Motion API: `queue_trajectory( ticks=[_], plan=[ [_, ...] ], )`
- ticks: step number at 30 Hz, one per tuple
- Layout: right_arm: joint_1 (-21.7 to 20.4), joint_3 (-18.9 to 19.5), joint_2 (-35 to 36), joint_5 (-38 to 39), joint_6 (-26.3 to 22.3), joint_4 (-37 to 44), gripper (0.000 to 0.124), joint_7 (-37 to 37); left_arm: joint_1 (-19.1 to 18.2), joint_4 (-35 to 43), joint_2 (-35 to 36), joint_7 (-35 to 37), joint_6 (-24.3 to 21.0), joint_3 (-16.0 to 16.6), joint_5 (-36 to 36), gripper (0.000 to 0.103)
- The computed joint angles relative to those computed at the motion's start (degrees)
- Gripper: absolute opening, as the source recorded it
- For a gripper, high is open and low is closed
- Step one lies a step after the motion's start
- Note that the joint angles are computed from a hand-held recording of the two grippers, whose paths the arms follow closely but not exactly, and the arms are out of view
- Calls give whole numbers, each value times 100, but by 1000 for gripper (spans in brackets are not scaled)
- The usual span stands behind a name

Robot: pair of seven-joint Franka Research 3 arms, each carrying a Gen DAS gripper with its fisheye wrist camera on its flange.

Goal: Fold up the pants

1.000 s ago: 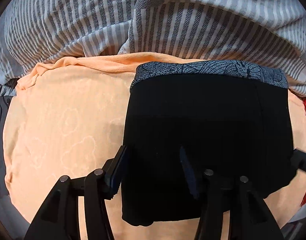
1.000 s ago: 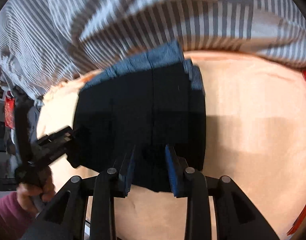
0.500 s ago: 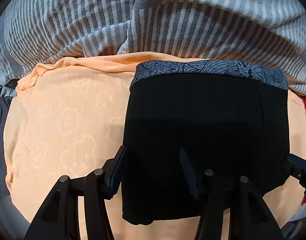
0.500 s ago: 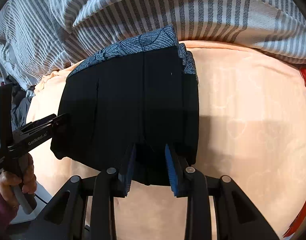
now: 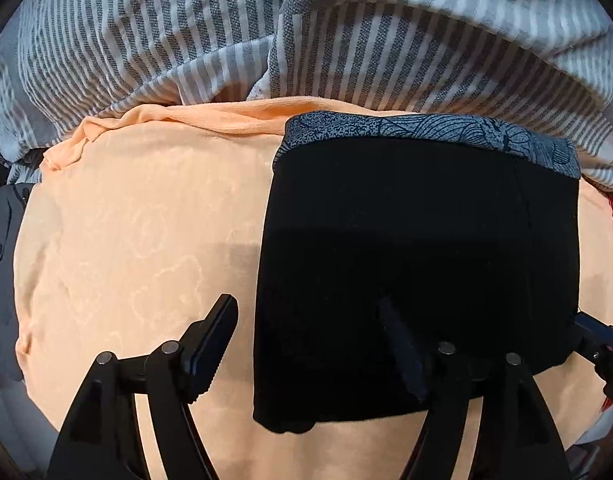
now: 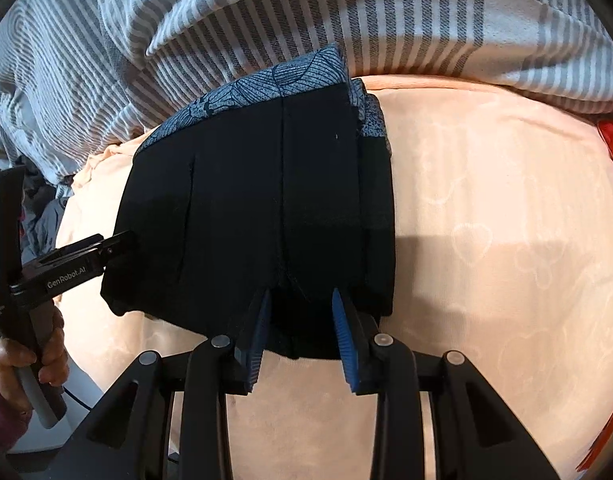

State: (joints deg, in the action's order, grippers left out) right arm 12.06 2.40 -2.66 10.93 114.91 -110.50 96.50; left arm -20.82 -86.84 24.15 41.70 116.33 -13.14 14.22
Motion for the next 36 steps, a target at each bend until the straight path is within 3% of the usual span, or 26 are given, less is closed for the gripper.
queue_trajectory(
  ticks=[7,16,20,23,26,30,36],
  plan=[
    [-5,-12,-140,29,-48,-145,38,-160,-3,-14,-139,-289,-219,-16,-157,75],
    [-179,-146,-403,460,-530,-241,42,-379,-78,-167,-288,-667,-245,-50,-119,75],
    [-283,-206,-461,613,-656,-231,54,-411,-86,-117,-340,-855,-192,-25,-27,75],
    [-359,-232,-359,586,-663,-105,54,-427,-54,73,-273,-754,-318,8,65,75],
    [-431,-284,-169,738,-652,95,57,-395,134,-90,-312,-608,-73,30,-76,75],
    [-546,-375,135,1304,-571,325,76,-547,534,-355,-219,-92,547,-96,-849,75],
    [-737,-422,671,2168,-471,616,77,-891,878,-581,-206,877,1141,-209,-1575,75]
  ],
)
